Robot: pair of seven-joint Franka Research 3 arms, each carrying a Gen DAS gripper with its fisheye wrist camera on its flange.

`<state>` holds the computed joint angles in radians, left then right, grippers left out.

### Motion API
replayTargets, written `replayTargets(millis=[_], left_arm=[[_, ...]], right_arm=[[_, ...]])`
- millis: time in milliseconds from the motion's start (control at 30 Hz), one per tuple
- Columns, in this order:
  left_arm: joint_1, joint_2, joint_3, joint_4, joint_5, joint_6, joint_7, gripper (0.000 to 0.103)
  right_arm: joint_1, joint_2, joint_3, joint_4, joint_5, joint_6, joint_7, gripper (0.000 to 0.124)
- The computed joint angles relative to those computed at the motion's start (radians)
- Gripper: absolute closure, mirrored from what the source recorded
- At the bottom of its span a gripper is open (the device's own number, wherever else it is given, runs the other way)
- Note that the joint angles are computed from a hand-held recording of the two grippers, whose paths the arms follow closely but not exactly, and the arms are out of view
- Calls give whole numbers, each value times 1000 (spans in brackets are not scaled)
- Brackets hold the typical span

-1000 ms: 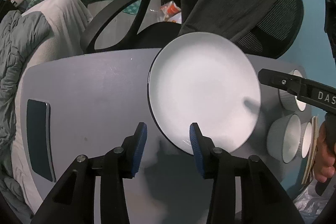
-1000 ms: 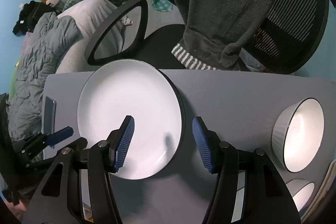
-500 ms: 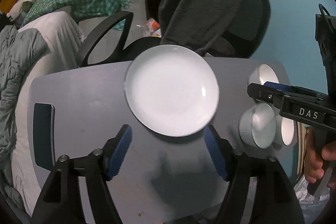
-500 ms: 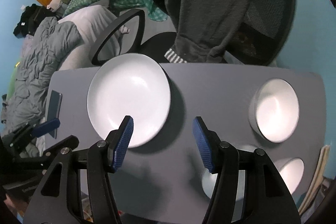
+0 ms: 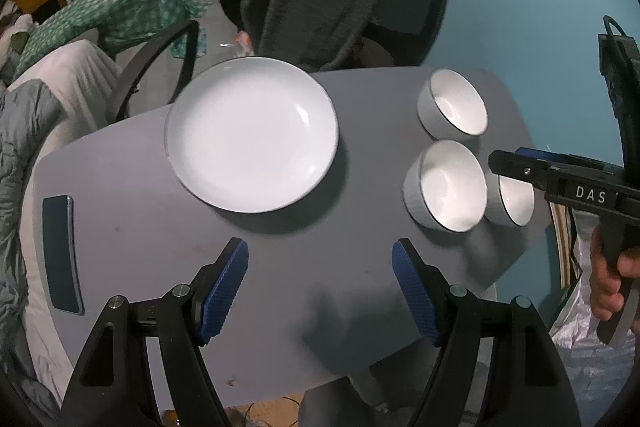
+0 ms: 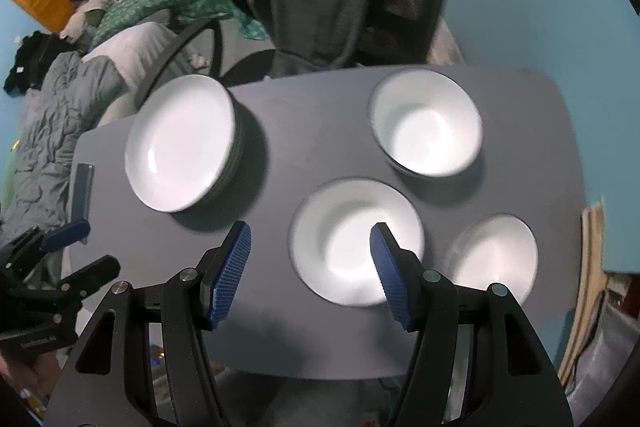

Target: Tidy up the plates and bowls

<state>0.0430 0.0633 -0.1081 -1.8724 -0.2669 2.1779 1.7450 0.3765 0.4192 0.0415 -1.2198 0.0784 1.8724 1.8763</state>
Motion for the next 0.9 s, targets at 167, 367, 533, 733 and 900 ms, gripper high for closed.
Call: replayTargets(millis=[167, 367, 533, 733, 900], left_arm=[[-17, -6, -14, 2, -19, -11, 21, 27], [-40, 36, -30, 40, -22, -30, -10, 27], [-67, 90, -49, 79, 29, -24, -74, 27], [-94, 177, -68, 142, 100, -43, -164, 27], [-106, 245, -79, 188, 141, -67, -232, 27]], right_arm=[[-16, -73, -11, -102, -11, 22, 18, 62], [-46, -129, -10, -199, -11, 50, 0, 60], [-76, -145, -10, -253, 11, 75, -57, 60], [-110, -87, -7, -227, 68, 71, -148, 60], [-122, -11, -3, -151, 103, 9, -207, 60]])
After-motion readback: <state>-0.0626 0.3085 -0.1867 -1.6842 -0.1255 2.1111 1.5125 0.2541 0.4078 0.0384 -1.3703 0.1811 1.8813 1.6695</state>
